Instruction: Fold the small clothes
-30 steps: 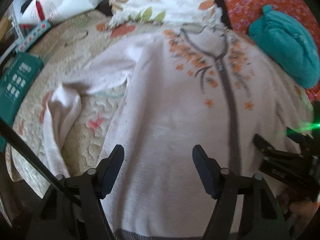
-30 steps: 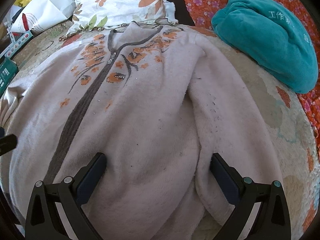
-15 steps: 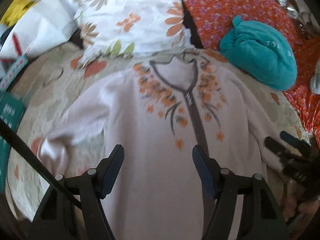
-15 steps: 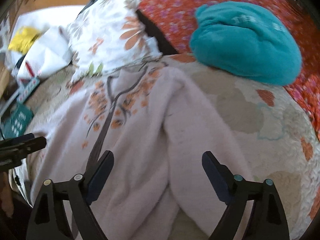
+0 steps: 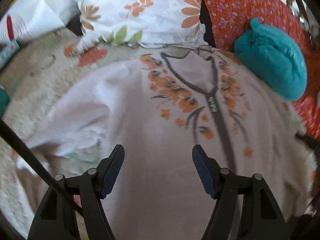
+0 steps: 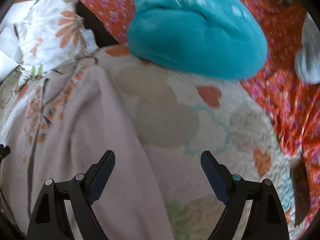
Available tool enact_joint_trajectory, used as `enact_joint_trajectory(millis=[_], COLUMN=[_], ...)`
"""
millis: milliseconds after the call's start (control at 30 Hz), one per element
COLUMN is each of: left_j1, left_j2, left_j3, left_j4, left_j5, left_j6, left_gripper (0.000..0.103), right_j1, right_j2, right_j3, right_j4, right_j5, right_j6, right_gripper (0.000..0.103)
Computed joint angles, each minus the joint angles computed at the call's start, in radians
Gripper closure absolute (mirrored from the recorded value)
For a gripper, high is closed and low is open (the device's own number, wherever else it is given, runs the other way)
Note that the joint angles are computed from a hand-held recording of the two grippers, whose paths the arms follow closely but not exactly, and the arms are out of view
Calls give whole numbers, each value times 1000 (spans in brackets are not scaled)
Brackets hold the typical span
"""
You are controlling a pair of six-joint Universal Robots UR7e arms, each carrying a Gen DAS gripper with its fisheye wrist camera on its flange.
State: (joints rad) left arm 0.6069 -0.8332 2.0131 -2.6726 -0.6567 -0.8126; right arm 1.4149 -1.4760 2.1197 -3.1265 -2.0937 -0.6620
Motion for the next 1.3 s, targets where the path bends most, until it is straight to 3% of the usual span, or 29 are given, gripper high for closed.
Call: enact_joint_trajectory(millis=[133, 167, 200, 267, 300, 333, 400, 533, 567, 600, 633, 700, 767, 833, 967, 1067, 1133, 1167, 1200, 1233, 1300], left_j1=[-7, -8, -10, -10, -6, -2, 8, 19, 19, 18, 17, 18, 20, 22, 21, 20, 22, 23, 24, 26, 27], left_j2=[7, 10, 12, 8, 5, 0, -12, -27, -27, -28, -31, -37, -44, -49, -59, -65, -71, -72, -75, -77, -85], left_j3=[-1, -4, -7, -7, -9, -7, -3, 3, 3, 4, 5, 9, 12, 13, 24, 30, 34, 36, 37, 39, 41], left_j4=[-31, -28, -10, 16, 27, 30, 23, 13, 15, 20, 29, 32, 35, 43, 37, 51, 57, 57, 59, 60, 70], left_j5=[-22, -21, -16, -15, -16, -21, -37, -59, -59, -57, -55, -58, -64, -68, -74, -65, -64, -63, -62, -60, -56], left_j6=[14, 14, 5, -14, -25, -36, -51, -80, -84, -89, -98, -103, -106, -116, -120, -132, -144, -147, -151, -155, -163], left_gripper=[33, 33, 33, 33, 33, 33, 33, 33, 33, 33, 33, 33, 33, 33, 33, 33, 33, 33, 33, 33, 33], right_j1=[-58, -67, -70, -48, -32, -22, 13, 122, 130, 145, 148, 129, 101, 62, -65, -178, -212, -203, -213, -219, -196], right_j2=[-56, -64, -66, -40, -36, -36, -24, 99, 137, 175, 189, 127, 29, -46, -139, -201, -232, -244, -259, -267, -272], right_j3=[13, 23, 26, 25, 23, 13, 2, -102, -138, -186, -231, -213, -182, -159, -89, -42, 4, 20, 27, 15, -2], right_j4=[190, 227, 261, 259, 250, 272, 192, -224, -323, -381, -396, -302, -92, 93, 333, 481, 479, 462, 487, 554, 585], right_j5=[80, 99, 104, 29, -2, -10, -83, -318, -349, -400, -432, -372, -293, -234, -140, 2, 60, 63, 105, 148, 109], right_j6=[103, 118, 124, 101, 66, 67, 16, -295, -380, -433, -444, -340, -151, -18, 142, 250, 265, 242, 223, 234, 214], right_gripper=[15, 24, 47, 75, 93, 97, 97, 96, 80, 51, 39, 34, 34, 34, 34, 34, 34, 48, 85, 97, 97])
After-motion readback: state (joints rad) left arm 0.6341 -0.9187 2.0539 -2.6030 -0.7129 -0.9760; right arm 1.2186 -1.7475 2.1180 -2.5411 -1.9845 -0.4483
